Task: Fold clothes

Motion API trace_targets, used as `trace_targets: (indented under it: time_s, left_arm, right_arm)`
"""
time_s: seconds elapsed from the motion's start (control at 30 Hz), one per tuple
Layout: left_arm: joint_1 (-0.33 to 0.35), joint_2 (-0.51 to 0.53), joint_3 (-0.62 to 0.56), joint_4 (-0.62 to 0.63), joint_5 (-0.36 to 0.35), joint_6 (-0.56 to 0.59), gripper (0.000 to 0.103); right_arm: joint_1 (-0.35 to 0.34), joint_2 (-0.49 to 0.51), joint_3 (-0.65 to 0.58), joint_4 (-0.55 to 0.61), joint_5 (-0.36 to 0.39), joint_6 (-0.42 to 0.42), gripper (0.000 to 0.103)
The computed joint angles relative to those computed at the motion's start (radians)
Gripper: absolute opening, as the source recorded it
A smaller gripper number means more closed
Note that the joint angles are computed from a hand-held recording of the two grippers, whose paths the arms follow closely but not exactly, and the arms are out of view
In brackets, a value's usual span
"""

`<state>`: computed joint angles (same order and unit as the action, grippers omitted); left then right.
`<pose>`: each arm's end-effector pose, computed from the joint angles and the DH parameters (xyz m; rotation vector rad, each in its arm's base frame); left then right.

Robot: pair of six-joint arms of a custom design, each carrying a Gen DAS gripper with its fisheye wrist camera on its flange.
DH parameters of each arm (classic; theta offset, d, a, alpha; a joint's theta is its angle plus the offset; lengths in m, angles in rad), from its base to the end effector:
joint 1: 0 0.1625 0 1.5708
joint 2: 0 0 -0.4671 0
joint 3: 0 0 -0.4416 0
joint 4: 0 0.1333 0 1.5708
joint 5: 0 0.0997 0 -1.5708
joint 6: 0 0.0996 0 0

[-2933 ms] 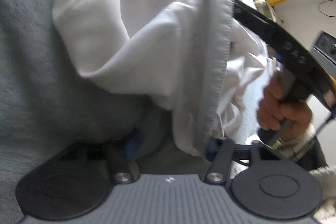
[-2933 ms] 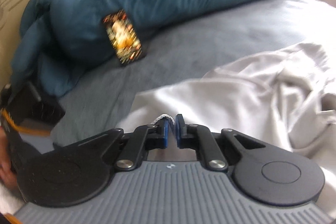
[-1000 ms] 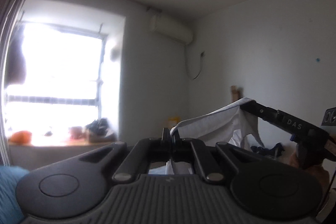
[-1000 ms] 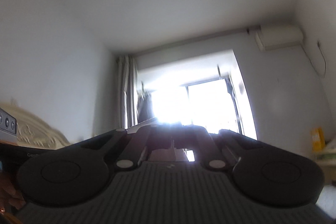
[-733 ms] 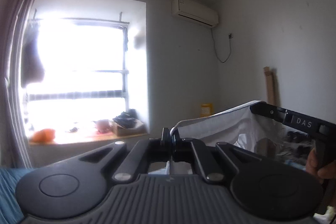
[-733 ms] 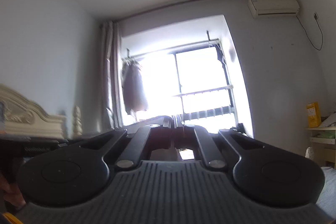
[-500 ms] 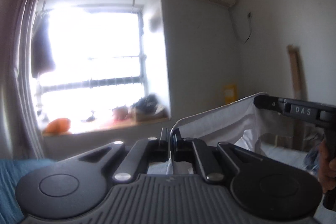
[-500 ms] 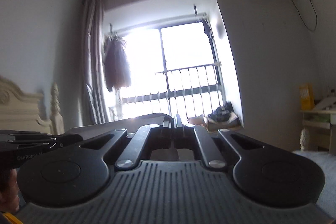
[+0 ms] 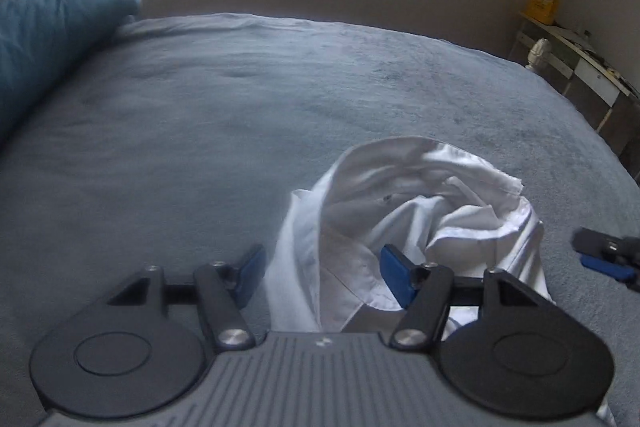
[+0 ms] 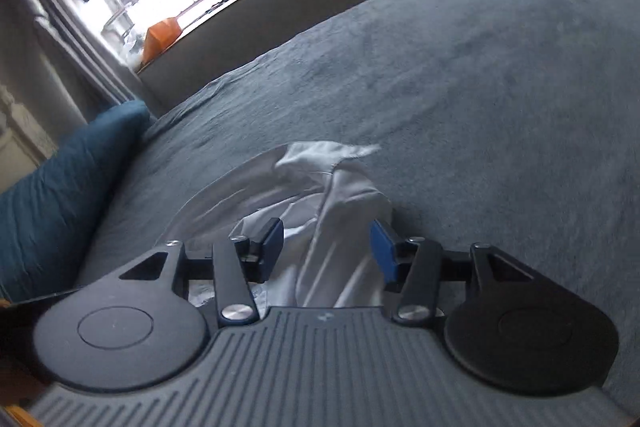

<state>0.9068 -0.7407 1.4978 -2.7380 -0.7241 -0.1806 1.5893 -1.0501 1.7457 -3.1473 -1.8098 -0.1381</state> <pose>-0.3191 -0.7451 0.1536 0.3532 2.3646 -0.8912 0.1228 -0.7073 0.3000 0.0568 -2.6087 1.2070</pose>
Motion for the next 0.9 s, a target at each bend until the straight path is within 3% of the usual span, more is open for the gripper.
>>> trace_targets:
  time_s: [0.1, 0.2, 0.37, 0.47, 0.6, 0.77, 0.9]
  left_arm:
    - [-0.033, -0.077, 0.070, 0.008, 0.022, -0.009, 0.073]
    - [-0.083, -0.179, 0.170, 0.013, 0.034, 0.026, 0.075]
    - [-0.184, -0.379, 0.363, 0.091, 0.021, -0.011, 0.084]
    - [-0.240, -0.483, 0.469, 0.171, -0.004, -0.092, 0.084]
    - [-0.297, -0.584, 0.599, 0.233, -0.086, -0.197, 0.084]
    - [-0.346, -0.656, 0.732, 0.299, -0.187, -0.346, 0.083]
    - [-0.379, -0.687, 0.829, 0.255, -0.206, -0.412, 0.083]
  right_arm:
    - [-0.016, -0.124, 0.039, 0.094, 0.086, 0.144, 0.049]
    - [-0.035, -0.272, 0.127, 0.163, 0.219, 0.237, 0.049]
    - [-0.082, -0.495, 0.337, 0.191, 0.433, 0.302, 0.049]
    - [-0.102, -0.579, 0.443, 0.274, 0.479, 0.280, 0.049]
    - [-0.062, -0.605, 0.544, 0.342, 0.389, 0.213, 0.049]
    - [0.017, -0.571, 0.631, 0.264, 0.243, 0.183, 0.049]
    - [0.051, -0.509, 0.620, 0.266, 0.144, 0.174, 0.049]
